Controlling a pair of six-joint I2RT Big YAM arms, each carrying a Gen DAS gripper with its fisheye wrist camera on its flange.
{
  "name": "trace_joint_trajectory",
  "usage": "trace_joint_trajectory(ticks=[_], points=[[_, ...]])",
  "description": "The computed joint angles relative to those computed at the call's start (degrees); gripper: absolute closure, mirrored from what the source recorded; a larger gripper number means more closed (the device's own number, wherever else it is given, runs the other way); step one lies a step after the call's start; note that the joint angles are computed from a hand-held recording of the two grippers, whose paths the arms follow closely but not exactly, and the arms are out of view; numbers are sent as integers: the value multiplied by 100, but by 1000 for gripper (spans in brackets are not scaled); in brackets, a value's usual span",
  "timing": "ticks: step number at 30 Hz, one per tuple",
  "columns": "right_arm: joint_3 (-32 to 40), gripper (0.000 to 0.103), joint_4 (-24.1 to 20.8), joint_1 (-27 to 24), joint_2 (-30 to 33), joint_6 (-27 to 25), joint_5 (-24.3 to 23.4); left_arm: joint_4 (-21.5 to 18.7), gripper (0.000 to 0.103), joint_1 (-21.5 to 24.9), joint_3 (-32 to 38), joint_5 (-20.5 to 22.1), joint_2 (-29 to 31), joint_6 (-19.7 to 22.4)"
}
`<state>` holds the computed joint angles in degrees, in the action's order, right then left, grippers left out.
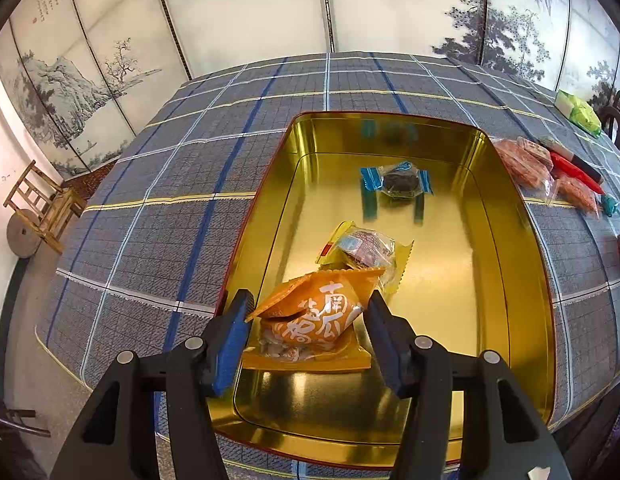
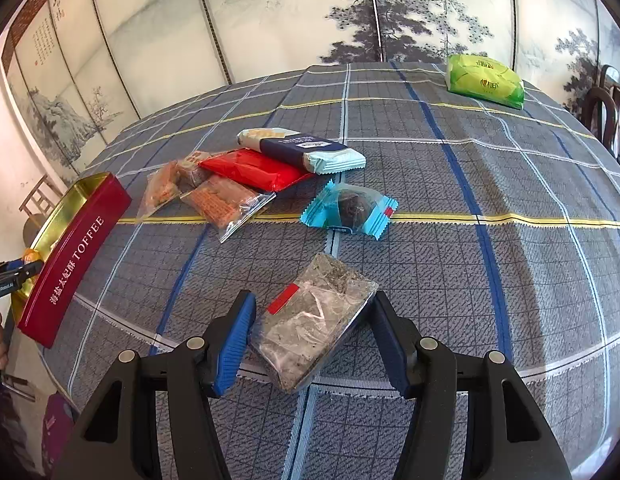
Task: Organize snacks
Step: 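Drop the orange bag into the tin while the right gripper grasps the clear bag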
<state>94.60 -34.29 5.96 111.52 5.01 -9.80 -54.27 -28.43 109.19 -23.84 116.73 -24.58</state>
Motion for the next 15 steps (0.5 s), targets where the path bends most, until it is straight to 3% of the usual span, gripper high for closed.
trace_joint_trajectory(ticks=[3,15], points=[[-40,44,32,8,-41,-2,14,117,40,-70,-104,-238,-99,23],[-99,44,11,166,-295,-101,-36,386,38,-196,-272,-417,-348,35]])
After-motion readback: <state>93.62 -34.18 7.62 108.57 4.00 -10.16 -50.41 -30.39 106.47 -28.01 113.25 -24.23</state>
